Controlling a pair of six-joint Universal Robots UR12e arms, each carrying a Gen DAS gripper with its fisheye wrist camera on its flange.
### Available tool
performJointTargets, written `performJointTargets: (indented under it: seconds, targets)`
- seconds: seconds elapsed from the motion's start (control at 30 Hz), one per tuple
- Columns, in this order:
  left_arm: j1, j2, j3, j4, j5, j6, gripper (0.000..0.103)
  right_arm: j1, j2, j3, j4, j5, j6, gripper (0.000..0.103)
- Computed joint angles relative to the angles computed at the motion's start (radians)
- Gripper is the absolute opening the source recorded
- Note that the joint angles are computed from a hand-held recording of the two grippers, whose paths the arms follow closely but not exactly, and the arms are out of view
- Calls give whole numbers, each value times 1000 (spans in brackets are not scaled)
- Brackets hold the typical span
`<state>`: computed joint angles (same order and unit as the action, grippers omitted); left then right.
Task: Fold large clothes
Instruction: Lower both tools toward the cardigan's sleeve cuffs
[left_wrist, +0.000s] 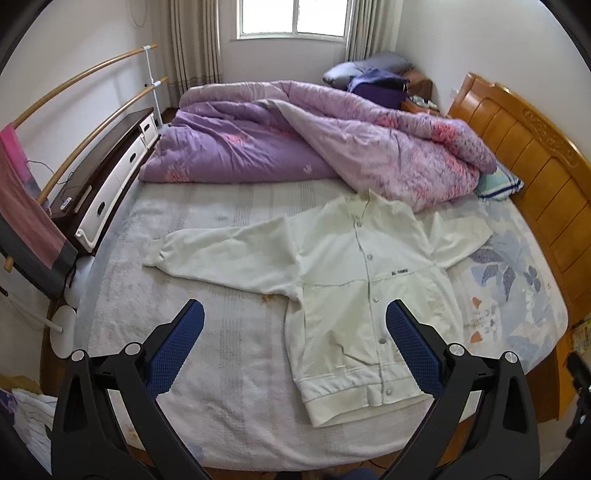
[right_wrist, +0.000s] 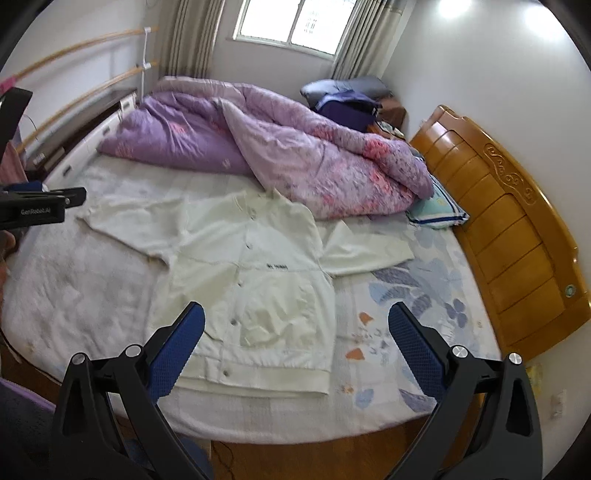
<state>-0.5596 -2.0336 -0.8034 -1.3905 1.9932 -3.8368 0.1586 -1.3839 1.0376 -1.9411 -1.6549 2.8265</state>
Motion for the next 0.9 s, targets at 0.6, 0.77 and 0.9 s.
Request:
performJointTargets:
  seconds: [0.6,0.77,0.9]
  targets:
    - [196,40,-305,88,-31,-293,98,86,423,-408,86,294,49,96]
    - [279,29,-414,100,-83,-395,98,108,550,-487,66,260,38,95]
    - [339,30,-493,162,-91,-422,98,111,614,-518,100,269,52,95]
